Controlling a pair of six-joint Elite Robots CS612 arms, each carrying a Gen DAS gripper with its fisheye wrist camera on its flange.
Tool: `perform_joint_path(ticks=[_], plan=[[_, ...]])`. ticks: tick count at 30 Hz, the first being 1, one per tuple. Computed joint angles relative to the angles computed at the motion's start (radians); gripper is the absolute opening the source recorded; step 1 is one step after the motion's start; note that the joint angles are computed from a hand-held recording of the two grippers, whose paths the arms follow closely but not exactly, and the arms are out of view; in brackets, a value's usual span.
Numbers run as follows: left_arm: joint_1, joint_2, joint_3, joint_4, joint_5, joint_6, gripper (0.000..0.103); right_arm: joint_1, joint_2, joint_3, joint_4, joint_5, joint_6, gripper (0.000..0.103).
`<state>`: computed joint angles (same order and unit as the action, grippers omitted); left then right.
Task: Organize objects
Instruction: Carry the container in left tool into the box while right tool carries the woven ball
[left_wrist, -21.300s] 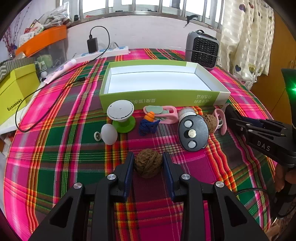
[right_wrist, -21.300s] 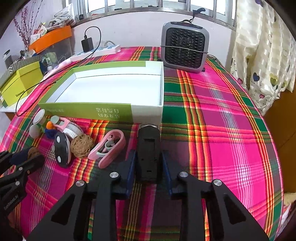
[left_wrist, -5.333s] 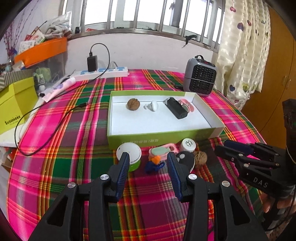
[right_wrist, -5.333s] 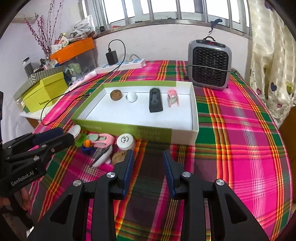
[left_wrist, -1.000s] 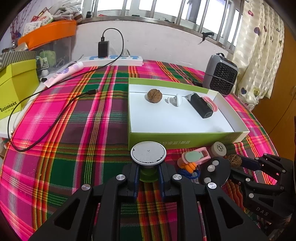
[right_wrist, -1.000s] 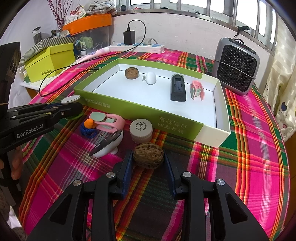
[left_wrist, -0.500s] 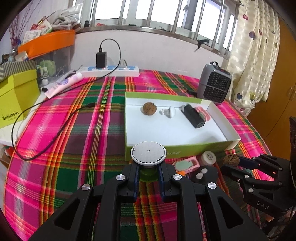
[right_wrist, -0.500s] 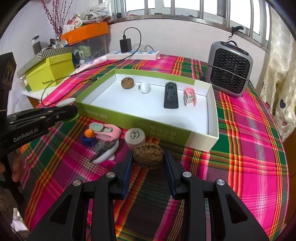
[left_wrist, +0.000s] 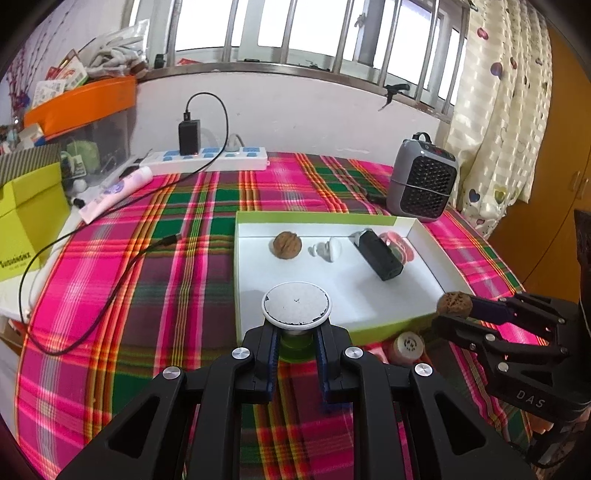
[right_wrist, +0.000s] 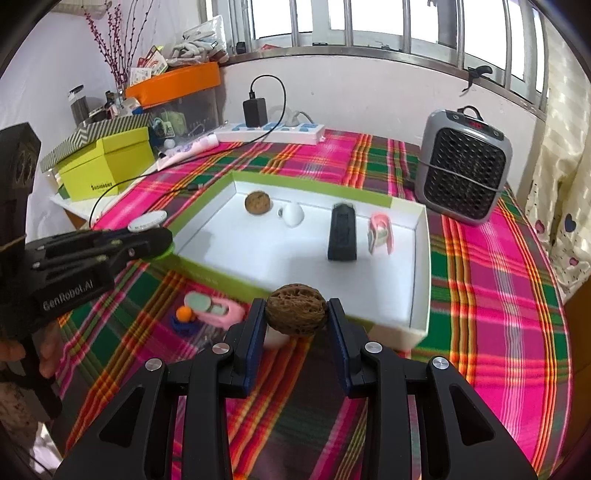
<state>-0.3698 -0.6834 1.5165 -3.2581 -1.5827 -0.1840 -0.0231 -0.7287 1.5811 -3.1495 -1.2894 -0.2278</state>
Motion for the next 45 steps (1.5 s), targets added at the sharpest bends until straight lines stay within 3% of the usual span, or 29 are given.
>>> perform_joint_path(ticks=[11, 22, 37, 45], plan=[[0.006, 0.042, -0.092, 0.070, -0.009, 0.017, 0.015, 0.004, 0.049, -0.111, 0.083, 0.008, -0.008, 0.034], [0.011, 0.086, -0.171, 0.146, -0.015, 0.015, 0.015, 0.013, 0.106, -0.231, 0.164, -0.038, -0.037, 0.034], [0.015, 0.111, -0.213, 0.181, -0.024, 0.021, 0.015, 0.035, 0.171, -0.368, 0.262, -0.089, -0.075, 0.034], [0.013, 0.114, -0.215, 0.174, -0.017, 0.028, 0.015, 0.037, 0.184, -0.390, 0.282, -0.077, -0.089, 0.034]])
